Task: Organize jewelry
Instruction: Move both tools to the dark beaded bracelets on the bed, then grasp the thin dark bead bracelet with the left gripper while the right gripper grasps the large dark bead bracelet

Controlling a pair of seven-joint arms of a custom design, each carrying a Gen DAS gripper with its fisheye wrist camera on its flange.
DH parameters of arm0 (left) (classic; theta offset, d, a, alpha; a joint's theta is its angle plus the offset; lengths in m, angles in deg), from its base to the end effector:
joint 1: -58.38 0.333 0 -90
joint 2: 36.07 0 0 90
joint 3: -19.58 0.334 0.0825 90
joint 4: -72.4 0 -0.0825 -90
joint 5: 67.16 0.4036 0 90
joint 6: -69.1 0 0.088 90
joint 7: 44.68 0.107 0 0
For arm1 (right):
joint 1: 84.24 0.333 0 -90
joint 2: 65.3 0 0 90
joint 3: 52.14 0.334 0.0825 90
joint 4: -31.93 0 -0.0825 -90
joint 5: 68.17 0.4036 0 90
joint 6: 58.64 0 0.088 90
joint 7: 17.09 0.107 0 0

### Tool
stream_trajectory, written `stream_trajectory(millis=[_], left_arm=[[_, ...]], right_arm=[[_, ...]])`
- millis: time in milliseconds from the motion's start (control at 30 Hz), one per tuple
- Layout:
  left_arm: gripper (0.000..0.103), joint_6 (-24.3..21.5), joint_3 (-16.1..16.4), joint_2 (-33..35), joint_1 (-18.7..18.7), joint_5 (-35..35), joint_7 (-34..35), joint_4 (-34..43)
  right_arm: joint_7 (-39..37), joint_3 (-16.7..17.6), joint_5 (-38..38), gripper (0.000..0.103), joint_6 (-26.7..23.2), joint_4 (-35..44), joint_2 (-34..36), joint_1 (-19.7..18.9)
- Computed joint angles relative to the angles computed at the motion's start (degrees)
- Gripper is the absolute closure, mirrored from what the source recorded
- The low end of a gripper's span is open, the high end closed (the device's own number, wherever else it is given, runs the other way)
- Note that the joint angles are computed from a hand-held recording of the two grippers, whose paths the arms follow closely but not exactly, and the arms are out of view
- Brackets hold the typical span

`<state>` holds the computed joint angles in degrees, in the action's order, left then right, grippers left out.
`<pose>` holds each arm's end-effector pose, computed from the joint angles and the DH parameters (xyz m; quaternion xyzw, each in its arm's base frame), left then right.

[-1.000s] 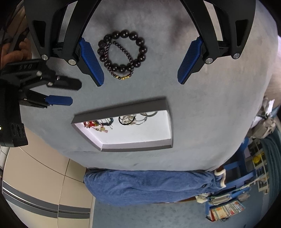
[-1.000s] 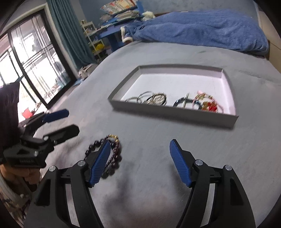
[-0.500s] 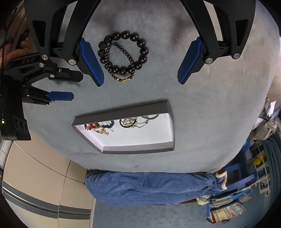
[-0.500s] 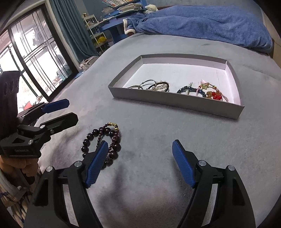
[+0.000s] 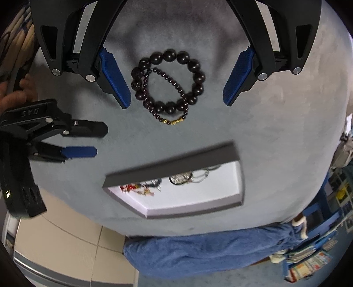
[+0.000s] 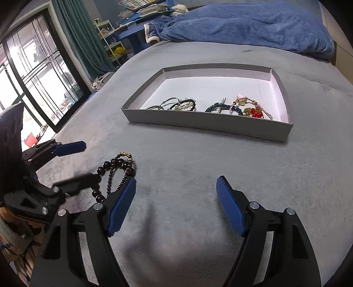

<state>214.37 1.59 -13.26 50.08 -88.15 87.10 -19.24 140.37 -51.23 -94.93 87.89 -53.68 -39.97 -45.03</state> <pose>0.6753 -0.2902 0.4808 -0.3173 0.8897 -0.3147 0.0929 0.5763 0.4911 0.4952 -0.6042 0.7175 -0.1300 0.3213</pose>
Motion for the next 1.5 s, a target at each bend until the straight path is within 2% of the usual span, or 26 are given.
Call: stream_trajectory(millis=[267,433,567,600,667,700,733,900,1167,1433,1500], left_arm=[[0.023,-1.4,0.6,4.3,-1.9,3.7,-4.4,5.3],[0.045,-4.4,0.6,6.9,-2.3,5.3,-5.8,8.9],[0.046,-8.4,0.8,9.4,-2.4,5.8,-7.9,12.9],[0.049,-9.1,0.7,9.8,-2.4,5.7,-8.1,13.6],[0.068,-10.3,0.6,10.3,-2.3,5.7,-8.0,14.5],[0.084,-10.4,0.6,10.3,-2.4,6.0,-7.8,14.5],[0.095,-9.7,0.4,9.9,-2.1,5.7,-7.2,13.8],[0.097,-4.5,-2.5,7.1,1.0,-1.3,-2.5,9.9],[0.097,2.9,-3.3,6.3,3.7,-10.7,-3.9,9.8],[0.097,5.2,-2.7,7.0,4.3,-10.8,-8.6,11.2],[0.097,5.3,-3.1,7.0,4.6,-10.9,-8.5,11.1]], right_arm=[[-0.3,0.1,0.6,0.028,-0.5,0.1,0.1,-0.1],[-0.6,0.2,0.9,0.028,-0.8,0.3,0.2,-0.1],[-0.7,0.2,1.0,0.028,-1.2,0.5,0.3,-0.1],[-0.8,0.3,1.1,0.028,-1.3,0.6,0.3,-0.1],[-0.8,0.2,1.1,0.028,-1.4,0.7,0.5,-0.1],[-0.8,0.2,1.0,0.028,-1.3,0.8,0.5,0.0],[-0.7,0.1,0.9,0.028,-1.3,0.7,0.5,0.0],[-0.5,0.1,0.9,0.028,-0.7,0.8,0.5,0.0],[-4.6,1.0,3.4,0.028,-1.4,6.0,4.0,-0.1],[-12.3,1.7,8.2,0.03,-2.8,14.3,9.7,0.4],[-14.7,1.6,9.1,0.031,-5.0,18.3,12.1,0.8]])
